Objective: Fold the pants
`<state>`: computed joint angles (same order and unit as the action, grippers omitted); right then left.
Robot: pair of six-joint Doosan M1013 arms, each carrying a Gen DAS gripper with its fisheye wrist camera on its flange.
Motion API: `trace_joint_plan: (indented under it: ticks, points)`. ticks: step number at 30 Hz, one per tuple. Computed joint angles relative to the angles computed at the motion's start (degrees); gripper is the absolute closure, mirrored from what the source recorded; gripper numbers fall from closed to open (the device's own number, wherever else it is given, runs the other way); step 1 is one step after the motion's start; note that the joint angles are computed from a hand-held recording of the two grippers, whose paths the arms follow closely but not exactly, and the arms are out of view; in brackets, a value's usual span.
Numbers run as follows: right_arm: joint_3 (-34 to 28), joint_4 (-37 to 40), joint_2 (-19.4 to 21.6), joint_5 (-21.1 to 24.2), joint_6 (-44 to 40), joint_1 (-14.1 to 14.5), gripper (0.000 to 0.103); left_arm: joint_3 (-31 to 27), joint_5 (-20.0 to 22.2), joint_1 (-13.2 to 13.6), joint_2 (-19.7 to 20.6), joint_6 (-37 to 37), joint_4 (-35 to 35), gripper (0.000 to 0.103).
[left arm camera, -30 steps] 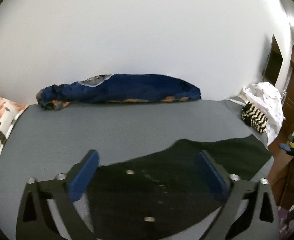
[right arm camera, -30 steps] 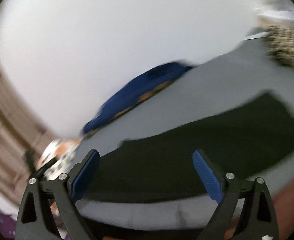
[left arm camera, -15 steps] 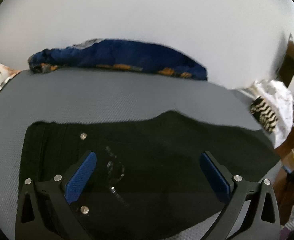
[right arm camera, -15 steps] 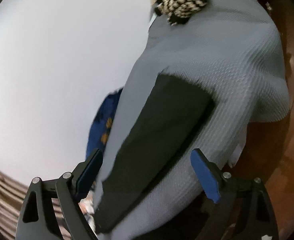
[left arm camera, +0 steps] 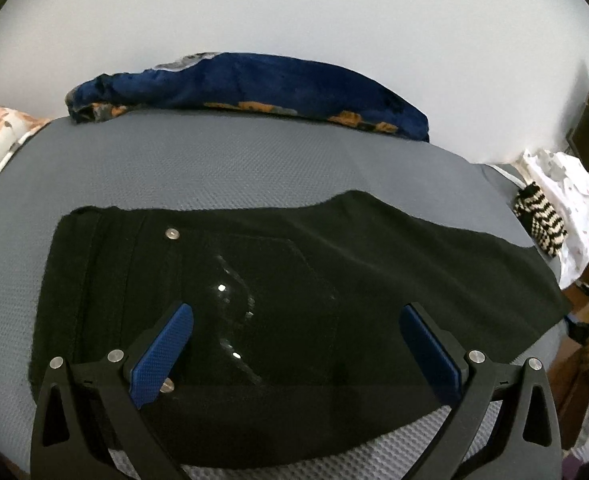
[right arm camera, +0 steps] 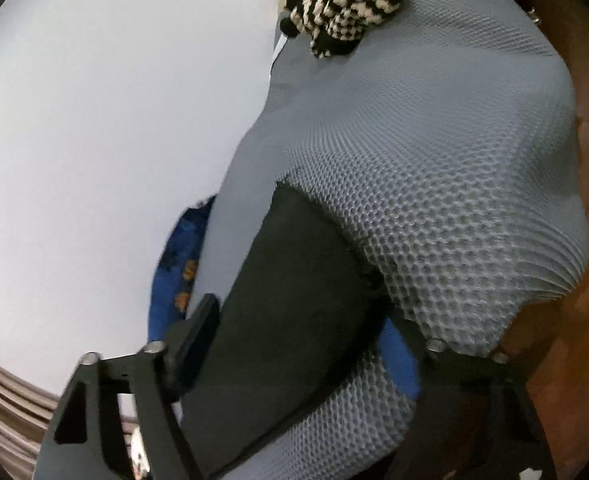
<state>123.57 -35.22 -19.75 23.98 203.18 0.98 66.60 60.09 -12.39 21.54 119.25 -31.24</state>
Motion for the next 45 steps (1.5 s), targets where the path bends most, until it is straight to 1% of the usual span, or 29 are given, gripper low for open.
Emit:
trace_joint_plan:
  ticks: [1, 2, 3, 4, 5, 6, 7, 10, 13, 17, 20, 24, 26, 27, 28, 31, 34, 36, 38, 41, 45]
  points:
    - [-0.59, 1.92, 0.37, 1.23, -2.57, -0.19, 0.043, -0.22, 0.36, -0.08, 0.10, -0.20, 0.19, 0.001]
    - [-1.25, 4.34, 0.73, 2.73, -5.69, -0.33, 0.048, -0.31, 0.84, -0.26, 0.13, -0.40, 0.53, 0.001]
    - [-1.96, 6.38, 1.12, 4.77, -8.57, -0.48, 0.062, -0.54, 1.66, -0.53, 0.25, -0.81, 1.27, 0.001]
    - [-2.29, 9.45, 1.31, 5.87, -12.06, -0.85, 0.094, -0.71, 2.14, -0.66, 0.34, -0.99, 1.64, 0.001]
    - [-2.19, 12.53, 1.55, 6.40, -14.54, -1.39, 0.094, -0.94, 2.85, -0.89, 0.46, -1.24, 2.17, 0.001]
    - [-1.64, 12.62, 1.14, 5.37, -14.03, -1.61, 0.096, -0.94, 3.06, -0.98, 0.44, -1.21, 2.34, 0.001]
    - [-1.54, 11.31, 0.94, 5.38, -12.66, -1.25, 0.096, -0.87, 3.11, -1.06, 0.34, -1.07, 2.47, 0.001]
    - [-2.91, 6.01, 0.90, 7.92, -9.90, 0.87, 0.096, -0.83, 3.01, -0.97, -0.01, -0.48, 2.34, 0.001]
    - [-4.73, 3.58, 1.15, 8.88, -9.06, 1.89, 0.095, -1.06, 3.20, -0.28, -0.28, -0.05, 1.05, 0.001]
    - [-9.11, 5.02, 3.13, 9.90, -16.02, 2.88, 0.095, -0.76, 3.20, 0.93, -0.59, -0.94, -0.18, 0.001]
    - [-13.23, 6.60, 5.57, 9.72, -21.62, 4.60, 0.095, -0.06, 3.32, 2.03, -0.76, -2.44, -1.39, 0.001]
    - [-19.24, 10.33, 10.55, 7.47, -29.98, 7.99, 0.095, 0.95, 3.80, 3.79, -0.70, -4.90, -3.49, 0.001]
    - [-21.40, 13.79, 12.64, 5.52, -34.72, 9.17, 0.095, 1.04, 4.24, 4.54, -0.43, -6.25, -4.12, 0.001]
    - [-23.11, 16.52, 14.41, 4.80, -38.56, 10.07, 0.095, 1.02, 4.35, 4.80, -0.31, -6.66, -4.37, 0.001]
    - [-24.33, 18.54, 15.69, 4.69, -41.44, 10.77, 0.095, 1.11, 4.35, 5.06, -0.30, -6.95, -4.66, 0.001]
    - [-28.62, 26.85, 20.82, 6.70, -52.87, 13.21, 0.095, 1.53, 4.52, 6.02, -0.15, -7.52, -6.05, 0.001]
    - [-30.83, 35.68, 25.02, 8.02, -61.14, 14.19, 0.095, 1.73, 5.30, 6.42, 0.05, -7.50, -6.92, 0.001]
    - [-32.08, 40.02, 27.81, 10.37, -65.42, 14.70, 0.095, 2.01, 5.32, 6.37, -0.07, -7.00, -6.60, 0.001]
    - [-33.19, 41.20, 29.49, 12.73, -66.54, 15.33, 0.095, 2.28, 4.99, 6.27, -0.29, -5.97, -6.37, 0.001]
    - [-33.82, 41.54, 30.06, 15.40, -68.24, 15.91, 0.095, 2.56, 4.70, 6.04, -0.54, -4.69, -5.87, 0.001]
    - [-34.39, 38.92, 29.63, 15.11, -66.84, 15.84, 0.095, 2.73, 4.61, 5.81, -0.54, -4.32, -5.21, 0.001]
